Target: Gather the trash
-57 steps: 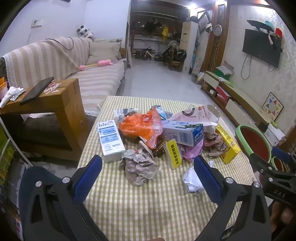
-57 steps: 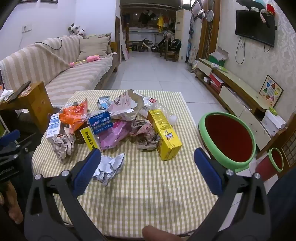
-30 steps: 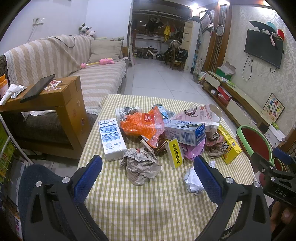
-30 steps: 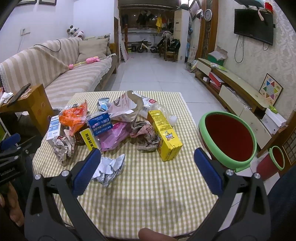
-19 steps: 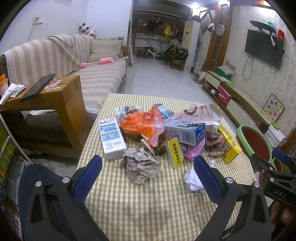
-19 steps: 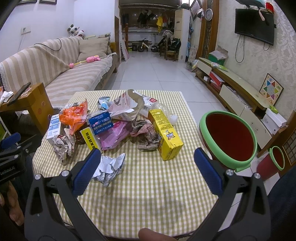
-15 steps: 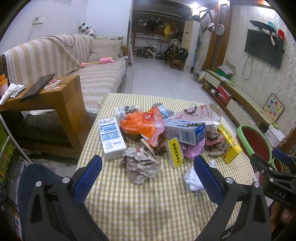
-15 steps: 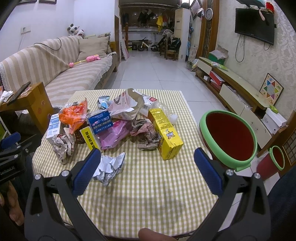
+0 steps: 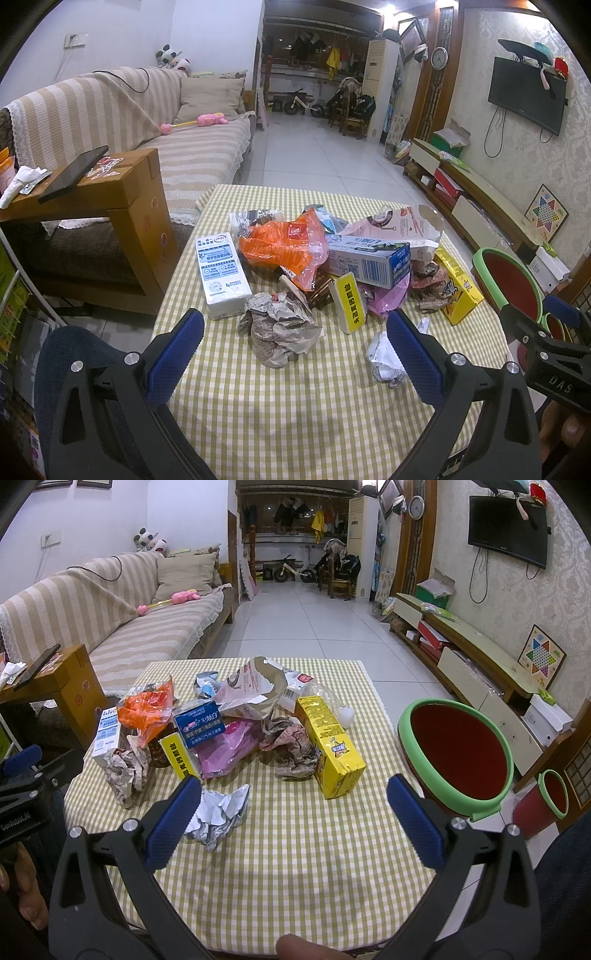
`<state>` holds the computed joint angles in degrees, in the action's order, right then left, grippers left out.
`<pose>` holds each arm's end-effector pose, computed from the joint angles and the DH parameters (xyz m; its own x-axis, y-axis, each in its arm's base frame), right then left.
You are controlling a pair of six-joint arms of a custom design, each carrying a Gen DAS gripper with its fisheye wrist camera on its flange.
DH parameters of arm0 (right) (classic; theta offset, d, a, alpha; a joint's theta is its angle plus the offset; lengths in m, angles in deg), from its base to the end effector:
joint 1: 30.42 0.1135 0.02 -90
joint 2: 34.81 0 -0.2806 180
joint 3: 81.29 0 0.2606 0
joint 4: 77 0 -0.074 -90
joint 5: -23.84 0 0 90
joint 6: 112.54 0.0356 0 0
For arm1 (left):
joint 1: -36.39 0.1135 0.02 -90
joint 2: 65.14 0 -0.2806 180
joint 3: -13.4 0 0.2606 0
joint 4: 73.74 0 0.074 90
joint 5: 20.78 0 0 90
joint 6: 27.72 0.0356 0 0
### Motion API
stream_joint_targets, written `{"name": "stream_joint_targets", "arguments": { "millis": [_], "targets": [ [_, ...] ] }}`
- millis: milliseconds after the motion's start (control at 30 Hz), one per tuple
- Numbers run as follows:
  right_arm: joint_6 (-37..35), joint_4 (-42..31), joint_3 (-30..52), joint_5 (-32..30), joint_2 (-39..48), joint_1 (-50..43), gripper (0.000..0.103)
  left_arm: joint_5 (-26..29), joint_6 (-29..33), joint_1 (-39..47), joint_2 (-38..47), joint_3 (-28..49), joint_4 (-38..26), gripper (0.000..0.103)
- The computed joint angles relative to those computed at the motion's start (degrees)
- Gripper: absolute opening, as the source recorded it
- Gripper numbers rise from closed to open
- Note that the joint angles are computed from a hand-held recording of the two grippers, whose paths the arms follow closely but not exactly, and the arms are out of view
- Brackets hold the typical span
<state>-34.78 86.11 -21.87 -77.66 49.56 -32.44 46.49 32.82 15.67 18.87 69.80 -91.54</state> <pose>0.3099 -0.0038 0.2102 -0.6273 -0.1858 -0.7563 -0.2526 0.9672 -0.0280 0.2823 -0.0921 0.1957 -0.6157 -0.2521 -0.7466 -0.2644 0.9586 -0.1057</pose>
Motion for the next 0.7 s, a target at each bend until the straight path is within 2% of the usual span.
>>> {"name": "stream_joint_targets", "arguments": {
  "millis": [700],
  "targets": [
    [0.2, 0.1, 0.0, 0.2, 0.2, 0.1, 0.099, 0.2, 0.0, 0.1, 0.0, 0.2, -0.2, 0.095]
  ]
}}
